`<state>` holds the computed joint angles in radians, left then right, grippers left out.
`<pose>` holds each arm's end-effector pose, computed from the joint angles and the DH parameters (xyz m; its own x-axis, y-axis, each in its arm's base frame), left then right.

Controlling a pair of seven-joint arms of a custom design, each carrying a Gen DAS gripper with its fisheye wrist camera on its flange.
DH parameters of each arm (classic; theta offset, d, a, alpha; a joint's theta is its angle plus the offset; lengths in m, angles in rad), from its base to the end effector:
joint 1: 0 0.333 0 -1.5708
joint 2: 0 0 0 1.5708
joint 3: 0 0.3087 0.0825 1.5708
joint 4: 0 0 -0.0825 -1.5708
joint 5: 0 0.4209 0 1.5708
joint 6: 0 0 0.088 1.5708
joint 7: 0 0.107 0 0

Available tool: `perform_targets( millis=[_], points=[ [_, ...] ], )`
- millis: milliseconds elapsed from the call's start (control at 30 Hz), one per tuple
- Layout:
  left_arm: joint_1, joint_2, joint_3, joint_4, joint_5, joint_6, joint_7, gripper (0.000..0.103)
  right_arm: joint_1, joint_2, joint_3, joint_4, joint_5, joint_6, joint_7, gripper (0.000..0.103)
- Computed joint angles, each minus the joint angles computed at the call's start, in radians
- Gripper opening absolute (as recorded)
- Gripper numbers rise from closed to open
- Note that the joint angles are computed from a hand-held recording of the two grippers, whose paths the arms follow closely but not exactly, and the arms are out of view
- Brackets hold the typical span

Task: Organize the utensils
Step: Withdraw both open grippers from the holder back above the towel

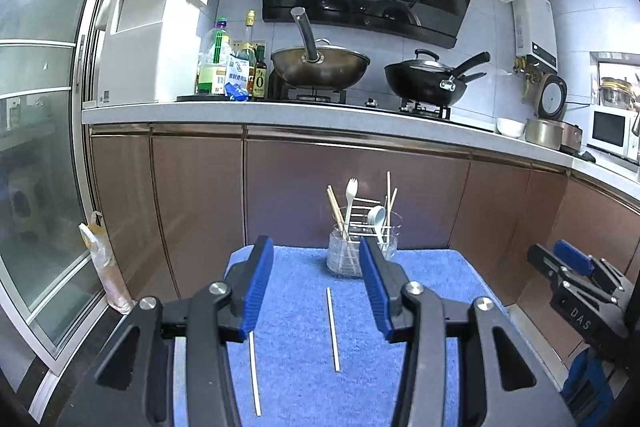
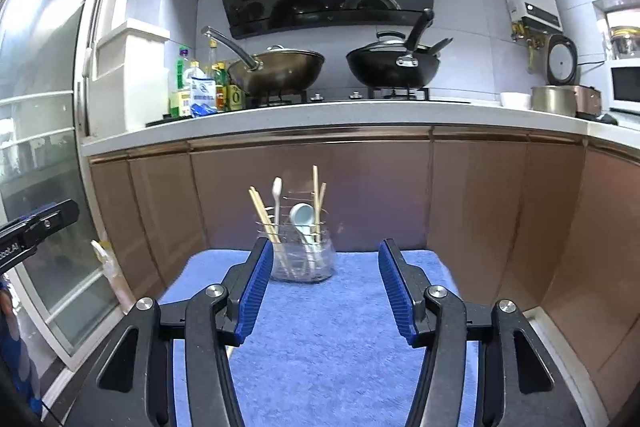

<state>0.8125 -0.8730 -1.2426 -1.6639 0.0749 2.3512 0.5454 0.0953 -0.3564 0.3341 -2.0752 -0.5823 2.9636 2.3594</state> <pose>0.3643 -0.5030 0.7019 0.1770 -0.9812 0.0770 -0.2831 -0.1257 -0.9508 0.4572 0.2846 0.6924 0.2496 -0.9665 -0.0596 -0.3009 -0.0189 -0.9535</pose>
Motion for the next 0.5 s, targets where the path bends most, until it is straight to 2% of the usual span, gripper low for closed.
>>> perform_targets(
  millis=[100,200,500],
  points=[
    [-0.01,0.001,0.002,-0.01,-0.004,-0.011,-0.01,0.043,-0.037,-0.028,0.034,-0.009,-0.045,-0.049,0.048,0.064],
    [-0.02,0.0,0.003,-0.021,-0.002,-0.033,-0.024,0.046,-0.052,-0.048,0.051,-0.016,-0.091,-0.091,0.086,0.066],
    [-0.066,0.026,0.016,-0.059,0.019,-0.102,-0.048,0.051,-0.05,-0.088,0.045,-0.054,-0.161,-0.095,0.125,0.073]
  ],
)
